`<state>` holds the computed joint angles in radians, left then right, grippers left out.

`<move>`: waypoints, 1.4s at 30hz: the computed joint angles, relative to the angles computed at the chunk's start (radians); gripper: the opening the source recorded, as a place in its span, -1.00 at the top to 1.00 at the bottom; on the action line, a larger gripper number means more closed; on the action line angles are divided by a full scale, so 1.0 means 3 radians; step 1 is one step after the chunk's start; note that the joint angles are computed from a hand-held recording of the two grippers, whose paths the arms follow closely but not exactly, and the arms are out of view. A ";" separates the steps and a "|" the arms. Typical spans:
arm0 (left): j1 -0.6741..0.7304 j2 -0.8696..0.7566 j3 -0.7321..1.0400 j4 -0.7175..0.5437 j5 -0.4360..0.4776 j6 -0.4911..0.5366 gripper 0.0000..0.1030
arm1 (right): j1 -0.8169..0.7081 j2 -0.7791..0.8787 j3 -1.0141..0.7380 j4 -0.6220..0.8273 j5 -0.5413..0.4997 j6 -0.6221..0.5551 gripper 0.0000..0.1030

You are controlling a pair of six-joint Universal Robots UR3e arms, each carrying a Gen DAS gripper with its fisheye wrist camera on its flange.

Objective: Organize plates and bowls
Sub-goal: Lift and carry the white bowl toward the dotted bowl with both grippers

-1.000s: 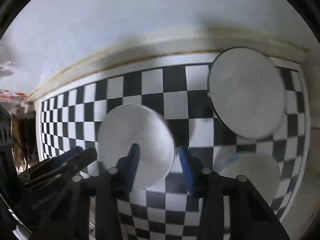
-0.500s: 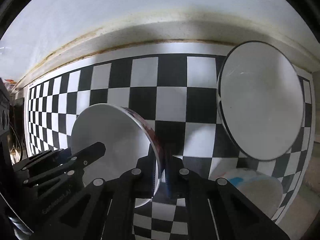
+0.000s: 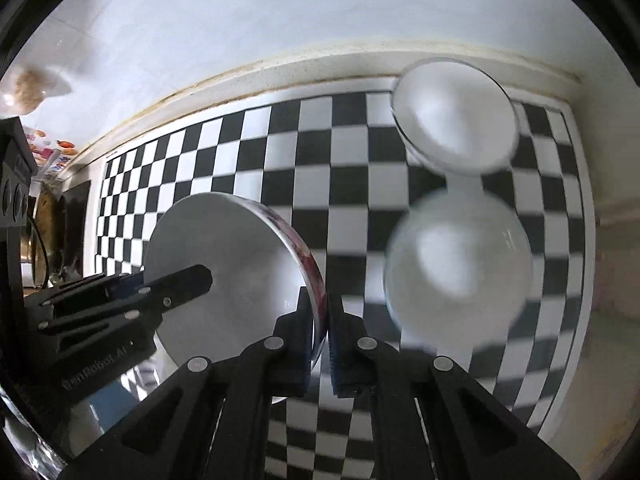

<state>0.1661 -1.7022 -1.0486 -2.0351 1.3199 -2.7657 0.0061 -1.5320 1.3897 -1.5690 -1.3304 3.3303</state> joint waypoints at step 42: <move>-0.1011 0.0556 -0.1919 0.0894 0.0382 -0.0471 0.60 | -0.0942 -0.2736 0.2890 0.0507 0.0109 -0.0574 0.85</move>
